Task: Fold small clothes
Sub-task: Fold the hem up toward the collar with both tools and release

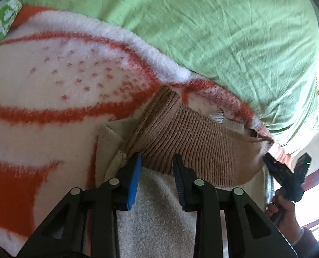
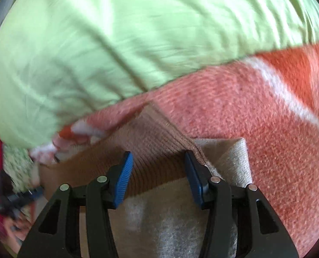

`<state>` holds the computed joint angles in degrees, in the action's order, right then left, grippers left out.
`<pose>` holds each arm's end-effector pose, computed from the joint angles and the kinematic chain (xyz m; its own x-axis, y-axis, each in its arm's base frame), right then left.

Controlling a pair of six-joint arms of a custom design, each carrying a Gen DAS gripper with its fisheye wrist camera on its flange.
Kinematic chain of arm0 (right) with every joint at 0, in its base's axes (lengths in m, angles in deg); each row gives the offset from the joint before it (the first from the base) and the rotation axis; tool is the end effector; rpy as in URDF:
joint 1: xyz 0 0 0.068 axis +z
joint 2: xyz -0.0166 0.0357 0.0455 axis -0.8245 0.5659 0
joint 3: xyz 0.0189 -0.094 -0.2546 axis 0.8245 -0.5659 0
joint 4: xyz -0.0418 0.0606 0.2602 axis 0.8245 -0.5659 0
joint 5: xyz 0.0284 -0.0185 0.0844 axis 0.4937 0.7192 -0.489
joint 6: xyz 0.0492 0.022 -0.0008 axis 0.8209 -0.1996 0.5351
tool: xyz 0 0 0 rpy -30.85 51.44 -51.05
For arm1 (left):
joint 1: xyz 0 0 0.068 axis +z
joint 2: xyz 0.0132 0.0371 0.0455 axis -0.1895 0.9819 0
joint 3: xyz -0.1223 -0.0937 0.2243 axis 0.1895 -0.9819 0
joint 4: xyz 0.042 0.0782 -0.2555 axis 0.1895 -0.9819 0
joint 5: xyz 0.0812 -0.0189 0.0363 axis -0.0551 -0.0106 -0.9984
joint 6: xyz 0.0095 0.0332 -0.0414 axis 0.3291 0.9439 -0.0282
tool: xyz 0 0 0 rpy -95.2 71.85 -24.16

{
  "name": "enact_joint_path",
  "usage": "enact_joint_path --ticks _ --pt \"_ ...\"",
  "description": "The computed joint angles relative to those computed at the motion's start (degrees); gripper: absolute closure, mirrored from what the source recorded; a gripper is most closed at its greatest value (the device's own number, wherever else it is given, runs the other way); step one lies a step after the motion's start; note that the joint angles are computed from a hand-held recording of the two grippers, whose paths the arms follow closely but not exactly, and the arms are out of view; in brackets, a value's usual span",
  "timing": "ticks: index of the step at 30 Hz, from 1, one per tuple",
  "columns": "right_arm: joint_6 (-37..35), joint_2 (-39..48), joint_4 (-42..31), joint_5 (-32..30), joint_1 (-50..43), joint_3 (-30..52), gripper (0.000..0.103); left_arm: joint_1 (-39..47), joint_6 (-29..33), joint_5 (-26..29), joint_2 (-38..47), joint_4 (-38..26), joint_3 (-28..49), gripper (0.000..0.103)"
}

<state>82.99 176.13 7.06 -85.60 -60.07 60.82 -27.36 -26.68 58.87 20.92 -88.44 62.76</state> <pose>0.3640 -0.0093 0.1605 -0.7636 0.1497 -0.6281 -0.2248 0.8502 0.4760 0.2441 -0.0714 0.1356 -0.6959 -0.5638 -0.4449 -0.3566 0.8089 -0.4674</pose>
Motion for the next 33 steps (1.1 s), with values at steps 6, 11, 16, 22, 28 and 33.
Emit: enact_joint_path --ticks 6,11,16,22,28,33 --pt "-1.9 -8.3 -3.5 -5.5 -2.7 -4.5 0.051 -5.0 -5.0 -4.5 -7.3 -9.7 1.1 0.057" --pt "-7.5 -19.5 -10.4 -12.6 -7.4 -12.6 0.045 -17.7 -20.0 -14.6 -19.1 -21.9 -1.6 0.048" --pt "-18.6 -24.1 -21.8 -15.0 -12.9 -18.8 0.044 -29.9 -33.9 -21.1 -20.8 -31.6 -2.6 0.047" --pt "-21.2 -21.9 -22.5 -7.4 -19.3 -20.9 0.044 -32.5 -40.3 -18.1 -11.7 -39.7 -0.1 0.045" --pt "-24.6 -23.9 -31.0 -12.8 -24.6 -18.7 0.044 -46.6 -60.2 -20.6 -15.4 -52.0 3.5 0.045" --pt "-30.2 -34.5 -45.0 -18.7 -28.0 -19.5 0.043 -57.1 -72.9 -20.6 -14.4 -47.6 3.0 0.036"
